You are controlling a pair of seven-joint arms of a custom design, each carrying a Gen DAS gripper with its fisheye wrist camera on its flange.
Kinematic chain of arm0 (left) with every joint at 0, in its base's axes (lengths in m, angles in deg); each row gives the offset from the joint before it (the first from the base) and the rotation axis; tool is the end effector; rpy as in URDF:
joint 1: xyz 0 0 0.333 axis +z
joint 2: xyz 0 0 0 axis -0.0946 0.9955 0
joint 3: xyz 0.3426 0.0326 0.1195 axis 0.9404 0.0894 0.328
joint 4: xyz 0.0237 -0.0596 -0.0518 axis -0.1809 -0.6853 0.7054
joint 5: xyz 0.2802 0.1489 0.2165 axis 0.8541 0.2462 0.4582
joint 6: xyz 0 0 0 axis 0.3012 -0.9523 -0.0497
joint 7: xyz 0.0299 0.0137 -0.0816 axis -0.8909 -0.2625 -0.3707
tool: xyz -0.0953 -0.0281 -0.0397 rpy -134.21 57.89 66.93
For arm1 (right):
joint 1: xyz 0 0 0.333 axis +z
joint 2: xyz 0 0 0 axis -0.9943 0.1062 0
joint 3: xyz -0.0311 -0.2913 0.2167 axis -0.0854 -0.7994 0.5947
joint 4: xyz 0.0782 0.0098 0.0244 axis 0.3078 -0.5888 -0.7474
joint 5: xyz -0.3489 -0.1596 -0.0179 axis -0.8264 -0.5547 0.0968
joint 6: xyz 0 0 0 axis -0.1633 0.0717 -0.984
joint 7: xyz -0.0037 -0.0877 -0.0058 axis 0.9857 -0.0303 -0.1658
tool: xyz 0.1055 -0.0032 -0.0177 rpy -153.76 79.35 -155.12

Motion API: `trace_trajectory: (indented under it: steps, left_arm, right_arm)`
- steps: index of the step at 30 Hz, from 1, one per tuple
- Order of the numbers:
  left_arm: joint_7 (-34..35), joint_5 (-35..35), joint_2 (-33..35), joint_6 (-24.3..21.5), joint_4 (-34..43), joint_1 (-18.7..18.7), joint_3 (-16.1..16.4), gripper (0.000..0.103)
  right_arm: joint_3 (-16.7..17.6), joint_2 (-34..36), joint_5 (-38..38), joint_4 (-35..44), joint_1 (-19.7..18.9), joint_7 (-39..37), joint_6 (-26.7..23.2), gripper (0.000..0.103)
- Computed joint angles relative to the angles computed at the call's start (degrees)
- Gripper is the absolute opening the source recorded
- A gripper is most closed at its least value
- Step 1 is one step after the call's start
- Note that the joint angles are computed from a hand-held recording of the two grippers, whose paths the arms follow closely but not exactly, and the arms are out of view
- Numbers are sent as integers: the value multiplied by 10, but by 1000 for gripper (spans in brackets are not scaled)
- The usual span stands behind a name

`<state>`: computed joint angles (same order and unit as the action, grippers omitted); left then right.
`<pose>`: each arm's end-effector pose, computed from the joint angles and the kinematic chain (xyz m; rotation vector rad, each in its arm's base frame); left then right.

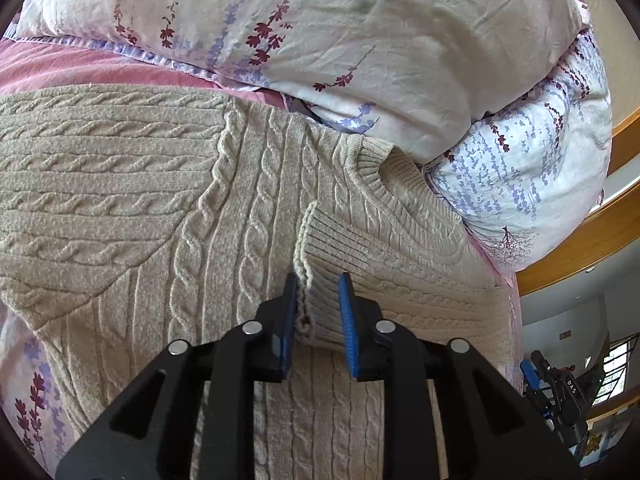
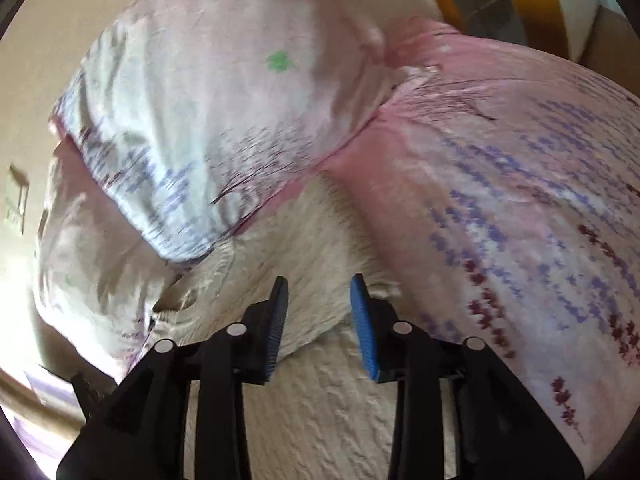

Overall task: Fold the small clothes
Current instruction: 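Carry the held sleeve across the sweater body toward the collar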

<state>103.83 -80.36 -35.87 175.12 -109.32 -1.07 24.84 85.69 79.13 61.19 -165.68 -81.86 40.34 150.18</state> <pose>0.7258 -0.1554 0.3838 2.3730 -1.6694 1.1874 0.6635 0.1806 0.4177 -1.1448 1.9502 -0.1491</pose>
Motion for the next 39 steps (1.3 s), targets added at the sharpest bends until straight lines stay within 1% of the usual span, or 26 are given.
trace_trajectory:
  steps: [1,2,3,4,5,6,8,10,12,13,14,16,18,19,22,23,24,26,28,29,31,33,35,37,38,39]
  left_arm:
    - [4,-2,-8,6,-10,5,-5,34]
    - [7,-3,-18,16,-24,7,-5,37]
    - [12,-5,-30,25,-39,13,-8,44]
    - [16,-7,-40,34,-53,20,-12,46]
    - [25,-13,-50,44,-68,33,-23,49]
    - [37,-23,-63,56,-88,53,-41,51]
    - [59,-45,-84,77,-123,94,-76,52]
    - [78,-73,-106,102,-163,145,-117,52]
    - [90,-101,-126,118,-201,201,-160,52]
    - [93,-116,-136,124,-219,231,-182,52]
    - [92,-128,-146,130,-235,251,-193,52]
    - [94,-154,-164,140,-266,299,-222,52]
    - [85,-168,-178,146,-285,321,-228,52]
    - [78,-174,-184,145,-293,324,-223,52]
    - [58,-195,-188,141,-299,323,-204,51]
    - [61,-212,-181,144,-297,336,-216,51]
    - [59,-222,-176,145,-294,339,-219,51]
    - [39,-228,-171,142,-288,317,-194,51]
    - [22,-230,-160,150,-283,316,-193,47]
    - [34,-249,-154,167,-285,335,-215,46]
    - [14,-243,-146,183,-283,341,-223,46]
    - [-5,-242,-133,208,-282,359,-243,45]
    - [-30,-240,-128,227,-282,356,-237,38]
    - [-55,-221,-102,265,-288,402,-285,33]
    - [-68,-215,-96,275,-290,411,-294,31]
    - [-78,-213,-95,279,-290,408,-289,27]
  right_arm:
    - [36,15,-36,20,-27,-2,-13,44]
    - [52,29,-62,46,-34,-10,-43,44]
    - [48,39,-102,69,-25,5,-70,44]
    - [27,50,-102,99,4,-17,-102,44]
    - [-14,54,-73,122,50,-51,-131,44]
    - [-51,62,-74,146,88,-60,-164,44]
    - [-95,85,-101,200,141,-63,-223,44]
    - [-149,105,-139,242,198,-52,-267,44]
    - [-187,128,-180,288,239,-41,-303,45]
    - [-205,137,-202,307,258,-33,-319,50]
    - [-218,149,-224,327,273,-28,-337,56]
    - [-238,173,-239,367,296,-44,-381,58]
    - [-247,175,-293,367,308,-13,-379,59]
    - [-244,174,-297,365,306,-10,-380,59]
    - [-194,155,-244,344,261,-18,-367,59]
    - [-186,150,-231,337,253,-20,-360,59]
    - [-182,145,-223,330,249,-22,-356,59]
    - [-180,136,-213,319,246,-22,-352,59]
    - [-173,130,-201,311,240,-26,-348,59]
    - [-169,128,-194,308,237,-30,-346,59]
    - [-164,121,-183,298,232,-36,-339,59]
    - [-161,115,-172,290,229,-39,-334,59]
    - [-156,111,-163,284,225,-45,-330,59]
    - [-155,114,-158,286,224,-50,-326,59]
    - [-155,112,-156,282,225,-52,-323,59]
    - [-155,110,-154,279,224,-53,-321,59]
